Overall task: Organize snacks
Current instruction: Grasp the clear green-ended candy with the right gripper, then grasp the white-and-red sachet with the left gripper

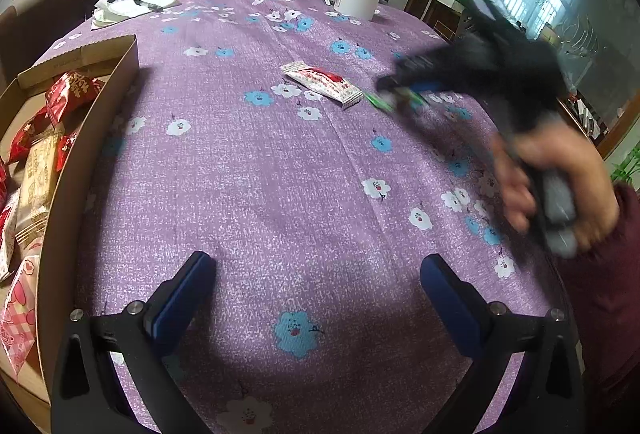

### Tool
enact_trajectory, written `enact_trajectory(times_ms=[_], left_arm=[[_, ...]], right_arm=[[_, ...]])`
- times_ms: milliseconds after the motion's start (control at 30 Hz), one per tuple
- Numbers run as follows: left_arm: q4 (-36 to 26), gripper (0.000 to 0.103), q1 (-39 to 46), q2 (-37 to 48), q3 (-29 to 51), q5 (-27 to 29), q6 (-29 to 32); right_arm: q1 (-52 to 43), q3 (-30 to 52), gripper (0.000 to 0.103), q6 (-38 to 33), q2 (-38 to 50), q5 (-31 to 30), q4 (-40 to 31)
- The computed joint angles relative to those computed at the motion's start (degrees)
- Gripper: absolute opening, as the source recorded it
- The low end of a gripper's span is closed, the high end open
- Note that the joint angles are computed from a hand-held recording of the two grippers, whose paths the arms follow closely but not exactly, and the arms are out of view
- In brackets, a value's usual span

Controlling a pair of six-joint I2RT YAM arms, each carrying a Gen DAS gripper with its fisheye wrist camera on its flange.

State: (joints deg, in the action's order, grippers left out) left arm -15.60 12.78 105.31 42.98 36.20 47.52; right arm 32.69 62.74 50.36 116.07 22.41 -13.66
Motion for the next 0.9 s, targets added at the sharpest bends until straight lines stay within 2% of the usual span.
enact_trajectory(times_ms=[167,300,367,400,467,500,567,667,733,900], left_arm=[[2.02,0.103,-0.90,-0.56,-1.13,-1.25,-0.83],[3.62,0.103,-1.70,-1.26,-2.20,-2.80,-1.07],[2.06,0.102,-1.30,-1.01,-1.19,-2.51,-1.06],[0.92,0.100,-0.94,-0.94,-0.54,-2.20,-1.12],[-3.21,0.085,-0.38,-1.48,2.17,-0.13,-0.89],[-3.90,0.085,-0.42,-2.13,2.74,0.43,-1.27],[-5.11,0.085,-1.46,-3.27,5.43,1.59,-3.90],[-8.29,0.085,-5.28,-0.06,13.64,1.72,-11.05],[-9.29,0.085,-8.92,4.52,19.92,0.98,-16.13],[-4.83,0.084,-16.79,11.79,26.75,-4.80,-24.97]], right_arm=[[4.66,-12.94,0.030,4.96,-8.09,-2.69,6.87],[5.56,-18.42,0.030,5.81,-10.27,-3.04,14.08],[5.90,-20.14,0.030,6.00,-10.11,-1.88,17.87],[6.17,-20.98,0.031,6.32,-10.10,-1.29,19.60],[6.89,-22.37,0.035,6.15,-10.16,-0.43,22.27],[6.93,-23.04,0.038,5.60,-10.17,-0.43,24.00],[7.03,-25.14,0.049,5.25,-10.22,-0.88,28.79],[6.54,-26.88,0.054,5.34,-10.58,-1.72,32.29],[6.48,-26.78,0.054,5.23,-10.56,-1.55,31.96],[7.89,-24.84,0.054,4.79,-10.41,-0.03,28.07]])
